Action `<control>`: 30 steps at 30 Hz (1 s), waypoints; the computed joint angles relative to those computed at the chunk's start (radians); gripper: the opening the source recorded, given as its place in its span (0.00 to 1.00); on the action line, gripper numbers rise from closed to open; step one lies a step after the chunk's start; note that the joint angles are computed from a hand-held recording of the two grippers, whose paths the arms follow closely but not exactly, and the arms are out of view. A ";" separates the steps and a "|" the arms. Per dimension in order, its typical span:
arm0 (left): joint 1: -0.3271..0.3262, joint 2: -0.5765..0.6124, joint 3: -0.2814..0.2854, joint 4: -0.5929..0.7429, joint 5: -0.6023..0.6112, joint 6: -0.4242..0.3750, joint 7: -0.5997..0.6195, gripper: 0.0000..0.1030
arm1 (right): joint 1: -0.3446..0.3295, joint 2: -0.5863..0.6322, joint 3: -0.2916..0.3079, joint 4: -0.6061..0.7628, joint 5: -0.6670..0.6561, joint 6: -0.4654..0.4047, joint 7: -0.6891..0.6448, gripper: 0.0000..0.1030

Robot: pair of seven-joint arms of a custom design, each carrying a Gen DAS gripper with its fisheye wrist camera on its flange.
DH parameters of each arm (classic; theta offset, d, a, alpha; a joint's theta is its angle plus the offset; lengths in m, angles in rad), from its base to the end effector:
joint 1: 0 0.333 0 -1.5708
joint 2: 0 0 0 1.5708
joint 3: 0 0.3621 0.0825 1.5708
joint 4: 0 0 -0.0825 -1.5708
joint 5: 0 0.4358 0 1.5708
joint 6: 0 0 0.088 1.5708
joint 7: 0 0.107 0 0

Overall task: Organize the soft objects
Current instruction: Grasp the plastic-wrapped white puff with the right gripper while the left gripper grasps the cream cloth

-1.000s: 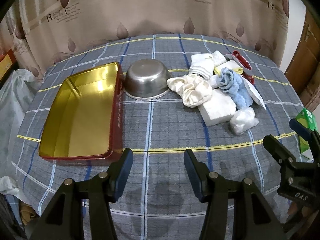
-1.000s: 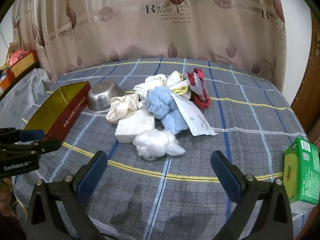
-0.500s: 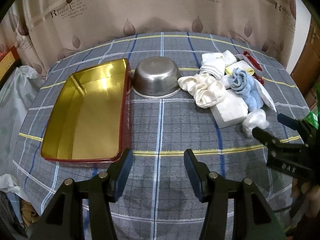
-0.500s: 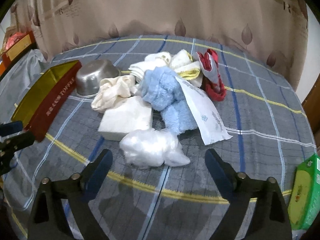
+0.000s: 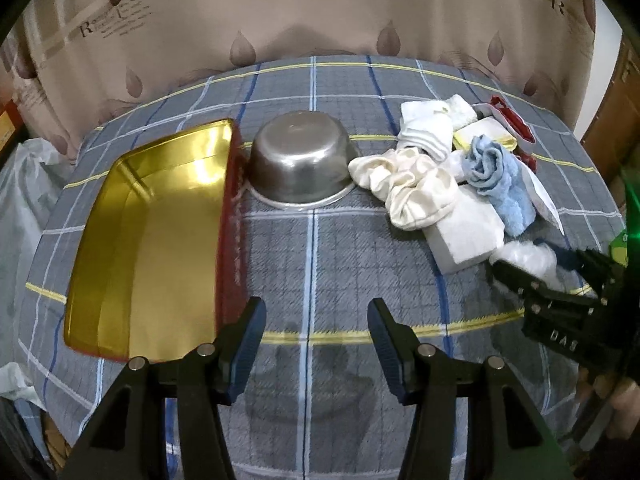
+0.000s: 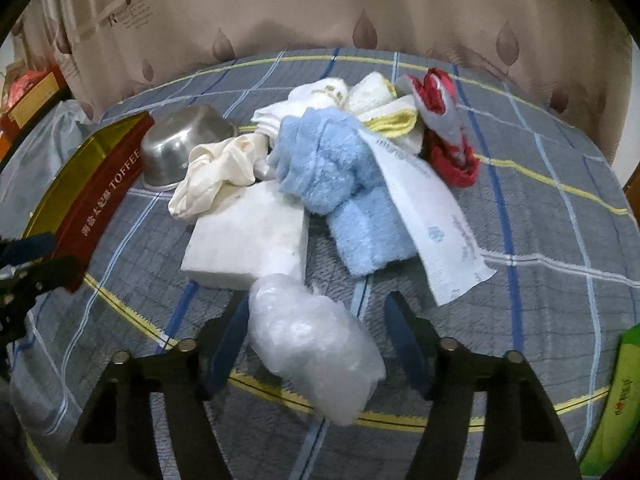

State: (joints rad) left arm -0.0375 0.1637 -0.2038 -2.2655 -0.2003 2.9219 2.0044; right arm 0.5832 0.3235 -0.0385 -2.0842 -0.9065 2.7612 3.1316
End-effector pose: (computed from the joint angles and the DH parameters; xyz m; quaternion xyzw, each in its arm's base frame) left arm 0.6005 -0.1327 0.3491 -0.5025 0.8275 -0.2012 0.1488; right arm 0.5418 0.3680 0.3008 -0.6010 0.7472 -0.1872 0.2132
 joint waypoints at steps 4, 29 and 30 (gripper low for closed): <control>0.002 0.023 -0.016 0.034 -0.015 -0.020 0.022 0.53 | -0.011 0.007 0.007 -0.008 0.041 0.032 -0.033 0.47; -0.068 0.211 -0.046 0.306 0.006 -0.168 -0.033 0.53 | -0.071 -0.076 0.030 -0.106 0.033 -0.052 0.124 0.39; -0.076 0.221 -0.042 0.318 0.018 -0.166 -0.044 0.53 | -0.072 -0.076 0.030 -0.107 0.033 -0.051 0.124 0.39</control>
